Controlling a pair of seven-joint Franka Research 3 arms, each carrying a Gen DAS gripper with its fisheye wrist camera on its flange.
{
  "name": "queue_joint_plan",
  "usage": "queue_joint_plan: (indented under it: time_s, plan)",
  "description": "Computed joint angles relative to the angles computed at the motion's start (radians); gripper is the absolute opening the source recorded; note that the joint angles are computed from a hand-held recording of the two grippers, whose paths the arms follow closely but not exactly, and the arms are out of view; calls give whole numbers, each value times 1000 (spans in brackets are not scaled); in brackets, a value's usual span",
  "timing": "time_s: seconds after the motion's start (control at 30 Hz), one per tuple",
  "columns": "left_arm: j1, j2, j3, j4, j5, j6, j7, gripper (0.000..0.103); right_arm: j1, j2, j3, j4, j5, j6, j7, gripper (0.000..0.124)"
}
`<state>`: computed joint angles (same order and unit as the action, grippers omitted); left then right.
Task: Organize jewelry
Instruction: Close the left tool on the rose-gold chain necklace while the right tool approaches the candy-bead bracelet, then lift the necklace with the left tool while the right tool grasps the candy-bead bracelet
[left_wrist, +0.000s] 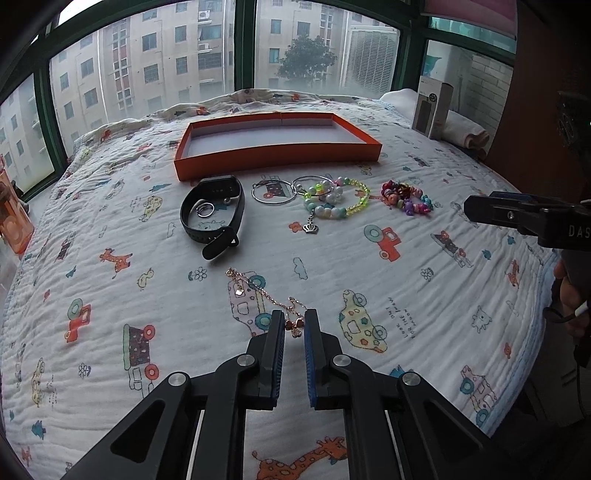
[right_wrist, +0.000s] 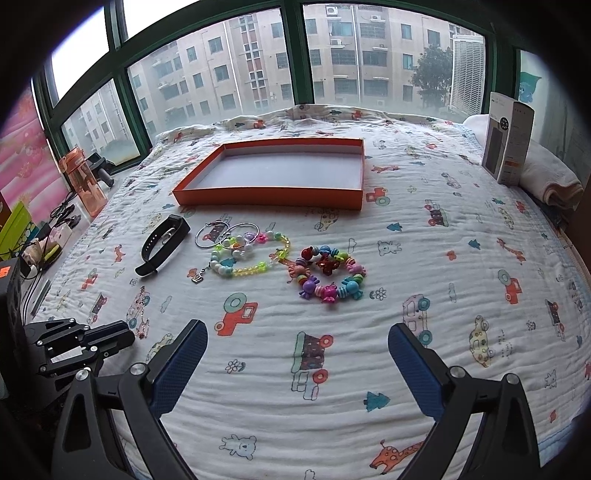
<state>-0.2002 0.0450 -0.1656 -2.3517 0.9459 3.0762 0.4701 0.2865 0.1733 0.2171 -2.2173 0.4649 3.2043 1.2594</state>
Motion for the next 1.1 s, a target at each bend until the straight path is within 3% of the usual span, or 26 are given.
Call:
queue_joint_plan:
  time_s: [0.07, 0.27, 0.4, 0.53, 0.63, 0.8, 0.93, 1.1]
  plan:
    - [4, -17, 2, -3, -9, 7, -9, 11, 12, 5, -23, 10, -11, -8, 13, 103]
    - [37, -65, -10, -4, 11, 16, -45, 11, -39, 29, 7, 53, 36, -47, -21, 91]
    - [57, -75, -24, -4, -16, 21, -31, 11, 18, 51, -72, 82, -18, -75, 31, 76]
    - [59, -60, -28, 0, -94, 36, 35, 11, -6, 89, -63, 137, -18, -118, 30, 58]
    - [56, -46, -27, 12, -81, 26, 27, 11, -11, 122, -68, 179, -19, -141, 27, 47]
    - [46, -27, -17, 19, -125, 30, 67, 11, -30, 178, -66, 254, -8, -213, 29, 38]
    - [38, -12, -8, 26, -163, 29, 101, 11, -2, 216, -103, 303, -56, -256, 57, 37]
    - [30, 3, 1, 37, -191, 22, 132, 11, 33, 223, -140, 307, -128, -241, 84, 37]
